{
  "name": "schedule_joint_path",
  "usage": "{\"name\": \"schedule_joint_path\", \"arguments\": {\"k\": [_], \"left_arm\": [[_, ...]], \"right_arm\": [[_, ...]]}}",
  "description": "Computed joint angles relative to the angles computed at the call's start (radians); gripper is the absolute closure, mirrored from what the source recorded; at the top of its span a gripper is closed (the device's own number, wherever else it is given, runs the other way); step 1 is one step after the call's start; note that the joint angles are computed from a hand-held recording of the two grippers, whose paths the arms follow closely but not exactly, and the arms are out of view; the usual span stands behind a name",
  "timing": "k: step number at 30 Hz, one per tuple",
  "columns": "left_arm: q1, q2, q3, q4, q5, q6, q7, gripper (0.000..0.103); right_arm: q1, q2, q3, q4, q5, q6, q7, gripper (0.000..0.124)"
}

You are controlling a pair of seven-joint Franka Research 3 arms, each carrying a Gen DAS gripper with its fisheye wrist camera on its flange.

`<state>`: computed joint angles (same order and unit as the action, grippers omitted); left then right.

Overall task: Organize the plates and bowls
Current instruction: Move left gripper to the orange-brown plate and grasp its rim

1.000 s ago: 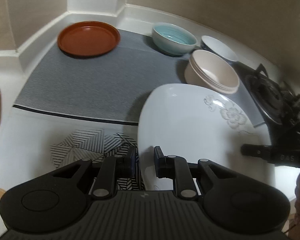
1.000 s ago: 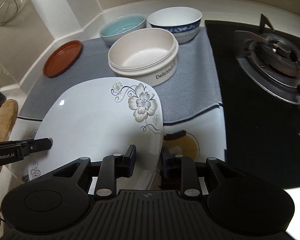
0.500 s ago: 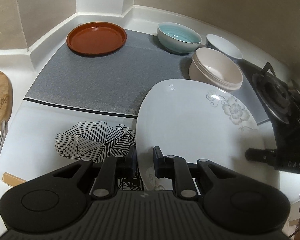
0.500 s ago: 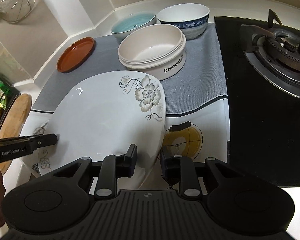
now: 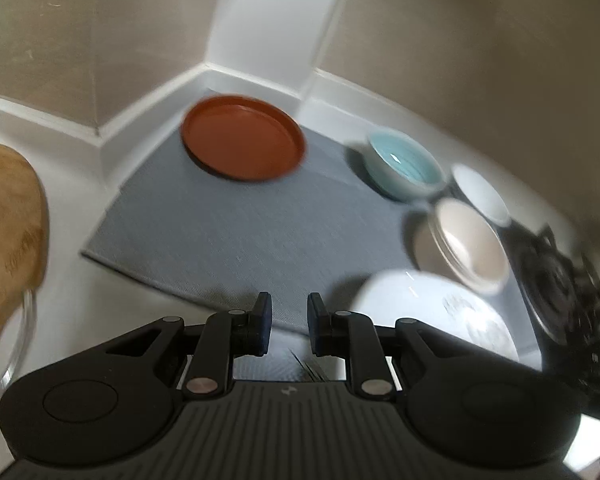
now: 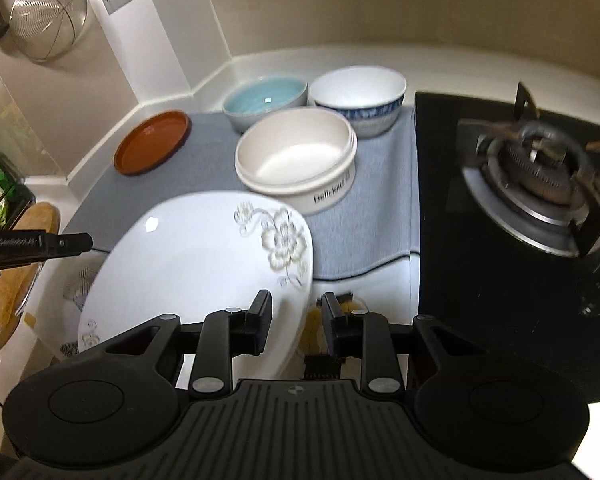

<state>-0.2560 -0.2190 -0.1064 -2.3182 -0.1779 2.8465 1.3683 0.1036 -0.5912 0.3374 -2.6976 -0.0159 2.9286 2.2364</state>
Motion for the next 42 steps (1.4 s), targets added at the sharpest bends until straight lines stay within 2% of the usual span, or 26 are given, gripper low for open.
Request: {"name": "schedule_joint_path", "arguments": {"k": [5, 8, 12, 17, 23, 24, 25, 28, 32, 36, 42], "left_arm": [[0.017, 0.104, 0.039, 0.093, -0.106, 0.016, 0.073, 0.083], [0.051, 0.177, 0.029, 0.165, -0.187, 0.019, 0.135, 0.083], [0.110, 0.276, -0.004, 0.267, -0.269, 0.027, 0.184, 0.083], [0.166, 0.390, -0.032, 0.378, -0.222, 0.031, 0.069, 0.075], [0.220, 0.461, -0.086, 0.441, -0.169, 0.022, -0.024, 0.076], [0.228, 0.465, -0.094, 0.445, -0.152, 0.019, -0.034, 0.079], [0.239, 0.466, -0.103, 0.445, -0.140, 0.013, -0.037, 0.090], [0.290, 0.453, -0.152, 0.432, -0.181, -0.002, 0.034, 0.090], [0.324, 0.372, -0.173, 0.348, -0.263, -0.030, 0.188, 0.090], [0.317, 0.232, -0.135, 0.218, -0.374, -0.102, 0.357, 0.090], [0.265, 0.038, -0.020, 0.058, -0.430, -0.259, 0.550, 0.090]], "right_arm": [[-0.073, 0.021, 0.086, 0.084, -0.039, -0.046, 0.111, 0.094], [-0.099, 0.029, 0.118, 0.125, -0.092, -0.070, 0.169, 0.094], [-0.113, 0.022, 0.143, 0.166, -0.162, -0.149, 0.244, 0.094], [-0.084, -0.004, 0.139, 0.202, -0.227, -0.281, 0.327, 0.094], [-0.035, -0.022, 0.129, 0.224, -0.292, -0.391, 0.416, 0.094], [-0.028, -0.020, 0.128, 0.229, -0.301, -0.401, 0.428, 0.094], [-0.022, -0.014, 0.126, 0.234, -0.310, -0.408, 0.439, 0.094], [-0.007, 0.021, 0.117, 0.261, -0.344, -0.406, 0.458, 0.094], [0.014, 0.090, 0.100, 0.305, -0.394, -0.360, 0.456, 0.094], [0.037, 0.186, 0.077, 0.369, -0.439, -0.295, 0.438, 0.094], [0.113, 0.357, 0.024, 0.503, -0.486, -0.220, 0.370, 0.094]]}}
